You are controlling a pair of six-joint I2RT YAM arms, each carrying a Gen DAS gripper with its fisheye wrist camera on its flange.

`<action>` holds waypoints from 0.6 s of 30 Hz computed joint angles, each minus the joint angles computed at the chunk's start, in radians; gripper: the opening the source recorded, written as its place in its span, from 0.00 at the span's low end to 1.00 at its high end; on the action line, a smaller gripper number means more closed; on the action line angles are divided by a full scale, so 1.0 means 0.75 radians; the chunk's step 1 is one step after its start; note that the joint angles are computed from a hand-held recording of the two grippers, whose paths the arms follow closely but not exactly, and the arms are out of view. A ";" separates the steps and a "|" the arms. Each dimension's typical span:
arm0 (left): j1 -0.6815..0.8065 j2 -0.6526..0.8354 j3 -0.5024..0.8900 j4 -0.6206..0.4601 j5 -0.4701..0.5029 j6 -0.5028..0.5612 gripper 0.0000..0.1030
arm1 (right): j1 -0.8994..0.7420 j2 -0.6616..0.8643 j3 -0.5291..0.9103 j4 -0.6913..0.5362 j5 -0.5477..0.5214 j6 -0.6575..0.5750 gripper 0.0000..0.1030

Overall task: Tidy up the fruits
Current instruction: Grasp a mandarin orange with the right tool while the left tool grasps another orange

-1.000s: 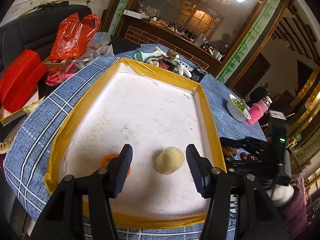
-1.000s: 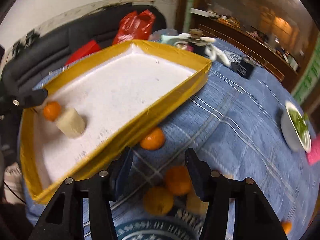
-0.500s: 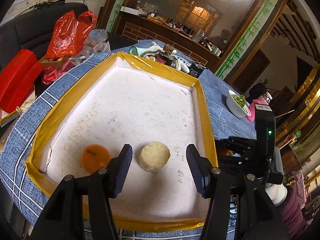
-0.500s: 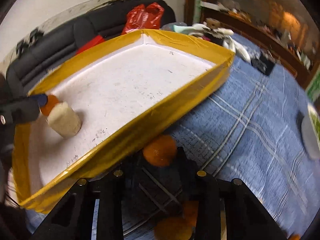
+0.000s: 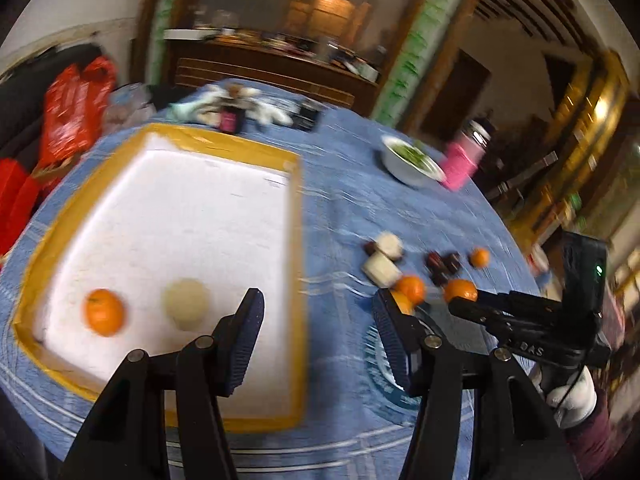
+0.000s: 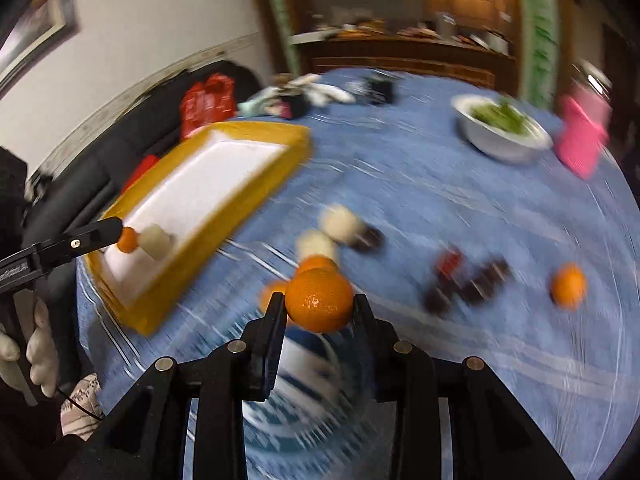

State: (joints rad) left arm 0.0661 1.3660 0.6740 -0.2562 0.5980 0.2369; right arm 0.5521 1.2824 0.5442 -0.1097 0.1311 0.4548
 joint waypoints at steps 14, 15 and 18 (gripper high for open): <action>-0.692 0.338 0.044 0.298 -0.577 -0.150 0.56 | -0.220 -0.572 -0.434 -0.036 -0.166 0.126 0.36; -0.705 0.371 0.062 0.302 -0.590 -0.149 0.56 | -0.220 -0.581 -0.445 -0.029 -0.167 0.129 0.36; -0.768 0.495 0.138 0.291 -0.668 -0.147 0.56 | -0.219 -0.578 -0.451 -0.007 -0.177 0.137 0.36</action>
State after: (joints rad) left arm -0.5098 1.7376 0.7778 -0.0382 0.0971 0.1270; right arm 0.3876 0.8491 0.2058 -0.1153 -0.0016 0.5572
